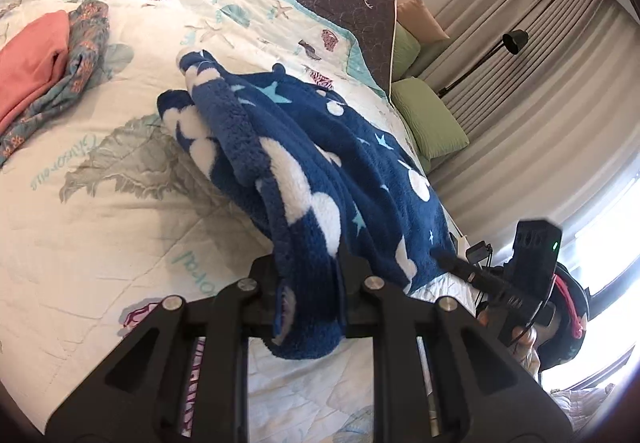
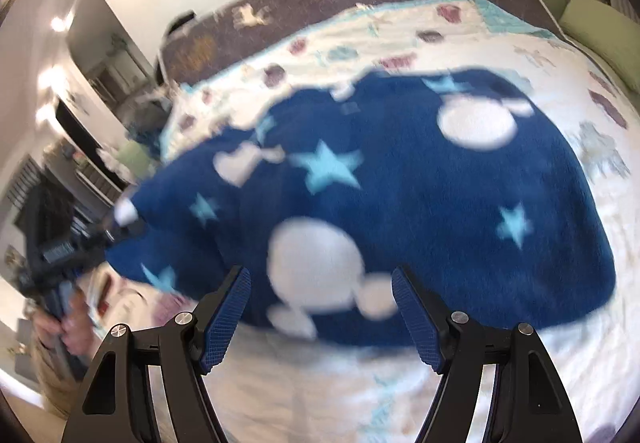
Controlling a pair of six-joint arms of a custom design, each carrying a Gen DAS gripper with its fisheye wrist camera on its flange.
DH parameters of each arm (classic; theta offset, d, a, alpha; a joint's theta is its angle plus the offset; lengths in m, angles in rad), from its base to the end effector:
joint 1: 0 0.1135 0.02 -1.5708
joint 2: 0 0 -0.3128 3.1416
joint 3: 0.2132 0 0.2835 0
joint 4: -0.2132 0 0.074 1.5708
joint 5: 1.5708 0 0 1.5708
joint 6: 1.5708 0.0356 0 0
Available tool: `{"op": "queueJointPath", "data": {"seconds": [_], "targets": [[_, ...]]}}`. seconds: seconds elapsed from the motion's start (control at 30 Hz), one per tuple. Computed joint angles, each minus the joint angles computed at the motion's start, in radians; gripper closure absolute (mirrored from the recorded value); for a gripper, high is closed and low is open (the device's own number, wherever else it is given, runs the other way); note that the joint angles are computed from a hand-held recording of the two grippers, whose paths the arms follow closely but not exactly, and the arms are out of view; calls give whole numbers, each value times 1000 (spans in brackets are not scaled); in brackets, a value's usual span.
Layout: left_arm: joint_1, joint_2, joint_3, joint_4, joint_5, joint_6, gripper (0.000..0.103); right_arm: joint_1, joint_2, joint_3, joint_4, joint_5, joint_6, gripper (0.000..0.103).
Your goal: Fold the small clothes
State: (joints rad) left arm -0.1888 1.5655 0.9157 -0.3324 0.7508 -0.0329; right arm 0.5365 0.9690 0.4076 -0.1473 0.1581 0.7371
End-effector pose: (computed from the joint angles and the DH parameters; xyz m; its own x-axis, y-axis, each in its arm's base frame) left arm 0.3203 -0.0859 0.2232 -0.8332 0.1347 -0.5362 0.4821 0.6518 -0.5854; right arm 0.1681 0.0935 0.2036 -0.6844 0.3653 -0.6310 0.0783 0.8973 0.4344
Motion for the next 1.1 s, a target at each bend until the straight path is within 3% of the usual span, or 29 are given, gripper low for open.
{"op": "queueJointPath", "data": {"seconds": [0.03,0.13,0.23,0.3,0.5,0.63,0.83,0.9,0.97,1.03,1.1], "targets": [[-4,-7,-4,7,-5,-13,82,-21,-1,-1,35,-28,-23,36],[-22,-23,-12,29,-23,-53,82,-102,118,45,96,-159,-82,94],[-49,-28,-3,37,-28,-90,83,-199,402,72,206,-382,-59,96],[-87,-31,18,41,-64,-103,83,-230,463,-13,424,-446,-1,97],[-249,-45,112,21,-155,-90,83,-301,317,-123,452,-530,3,94],[-382,-12,183,2,-210,-51,83,-302,105,-158,284,-413,-32,87],[-528,136,299,-54,-229,-9,82,-562,-305,-218,19,-514,-91,81],[-538,188,326,-68,-219,-19,82,-712,-370,-203,-74,-602,-160,74],[-541,212,332,-72,-220,-24,82,-865,-377,-185,-133,-730,-226,52],[-547,217,328,-71,-238,-25,82,-944,-322,-161,-128,-823,-266,35],[-550,214,327,-71,-247,-27,82,-995,-220,-118,-103,-915,-335,29]]}}
